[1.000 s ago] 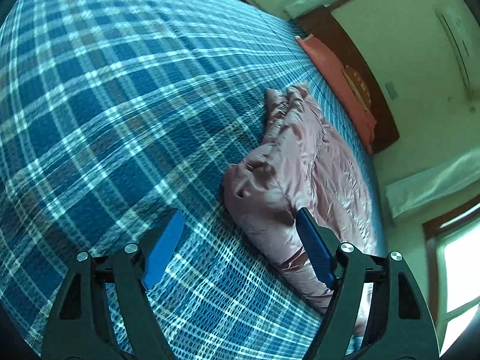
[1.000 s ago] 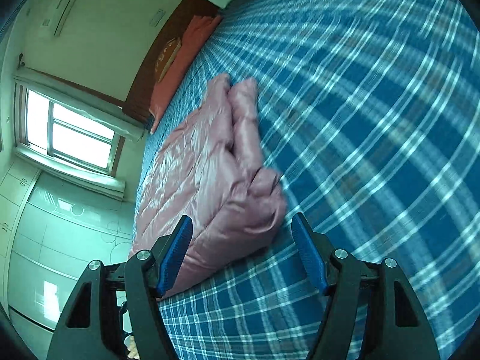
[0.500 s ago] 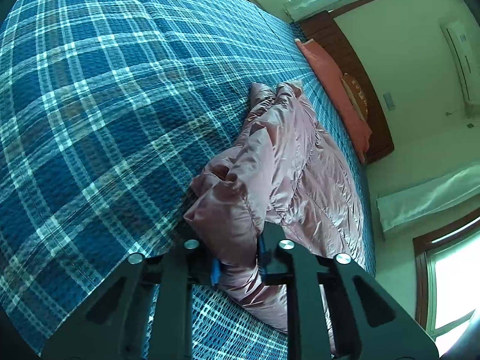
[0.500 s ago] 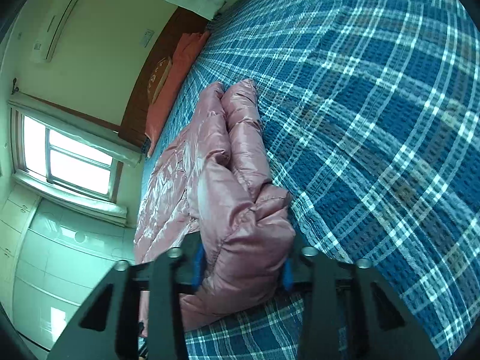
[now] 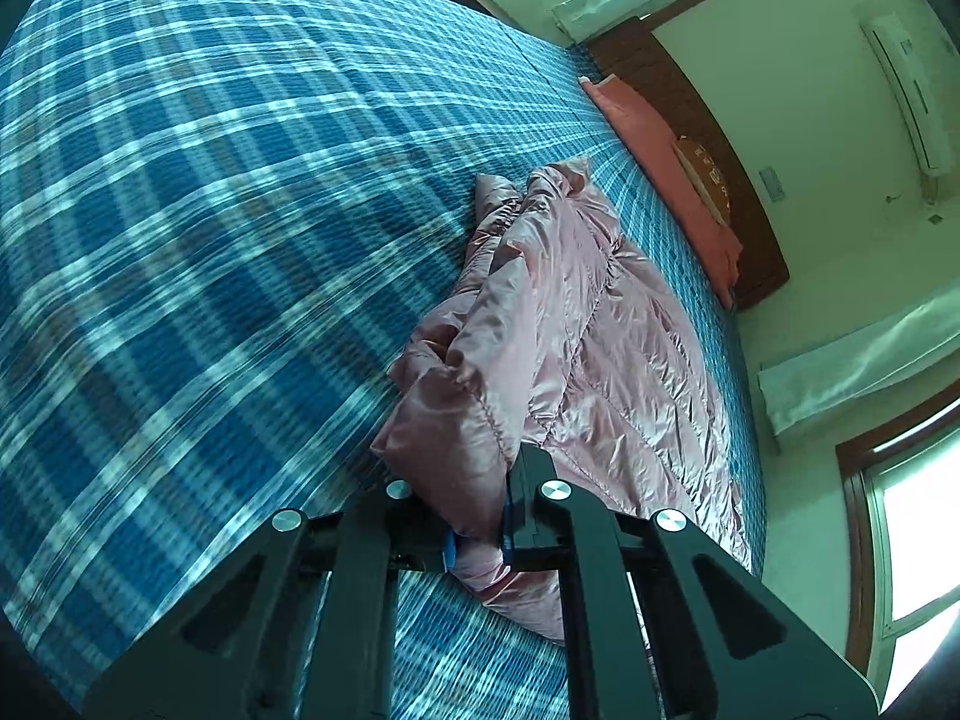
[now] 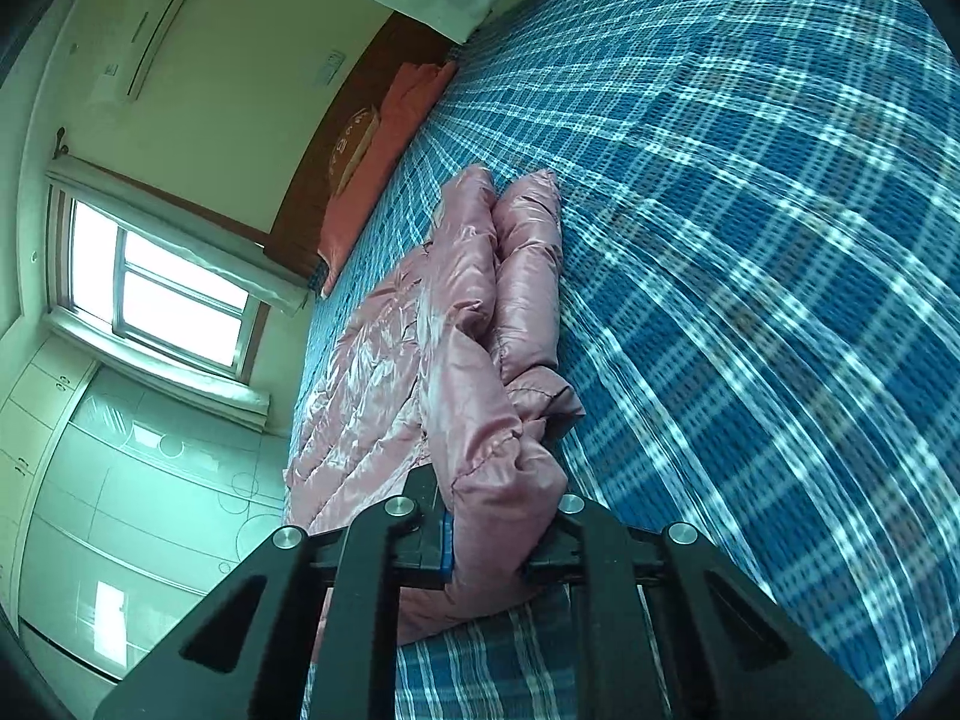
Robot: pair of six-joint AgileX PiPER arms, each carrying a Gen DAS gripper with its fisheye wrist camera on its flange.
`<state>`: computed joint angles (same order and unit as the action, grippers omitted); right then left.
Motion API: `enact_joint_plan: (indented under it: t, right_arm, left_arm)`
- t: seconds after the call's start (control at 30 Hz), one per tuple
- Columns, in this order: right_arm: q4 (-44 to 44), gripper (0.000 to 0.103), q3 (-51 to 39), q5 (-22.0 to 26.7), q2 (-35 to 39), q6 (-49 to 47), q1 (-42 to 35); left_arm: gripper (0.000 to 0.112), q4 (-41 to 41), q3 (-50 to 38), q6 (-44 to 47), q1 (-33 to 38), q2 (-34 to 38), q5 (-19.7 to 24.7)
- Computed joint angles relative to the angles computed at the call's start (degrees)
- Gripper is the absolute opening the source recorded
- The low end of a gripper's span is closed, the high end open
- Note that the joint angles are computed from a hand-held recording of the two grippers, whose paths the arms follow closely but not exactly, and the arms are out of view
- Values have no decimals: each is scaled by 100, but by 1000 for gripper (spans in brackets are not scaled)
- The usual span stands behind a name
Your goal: Fold large clothes
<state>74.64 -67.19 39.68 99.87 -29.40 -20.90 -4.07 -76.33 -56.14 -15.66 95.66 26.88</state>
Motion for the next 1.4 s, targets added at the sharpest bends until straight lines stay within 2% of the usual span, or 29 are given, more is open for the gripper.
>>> enact_joint_plan:
  t: [0.57,0.9,1.03,1.13,1.23,1.4]
  right_arm:
    - [-179,13,1745,668,-1439,-481,-704]
    - [-159,13,2277,1071,-1667,-829,-1112]
    - [-50,18,2325,1205,-1570,-936,-1209]
    - [-180,22,2257,1165,-1613,-858,-1215]
    - [-361,25,2355,1331,-1797,-863,-1450]
    - [-733,35,2372,1569,-2025,-803,-1988]
  left_arm:
    - [9,327,1779,-557,-277,-1693,210]
    - [9,148,2502,-479,-311,-2448,272]
    - [15,-175,2597,-99,-171,-2460,254]
    - [21,447,2492,-545,-357,-2505,529]
    - [26,1103,2429,-1069,-635,-2639,851]
    - [37,1292,2449,-1116,-647,-2952,1282]
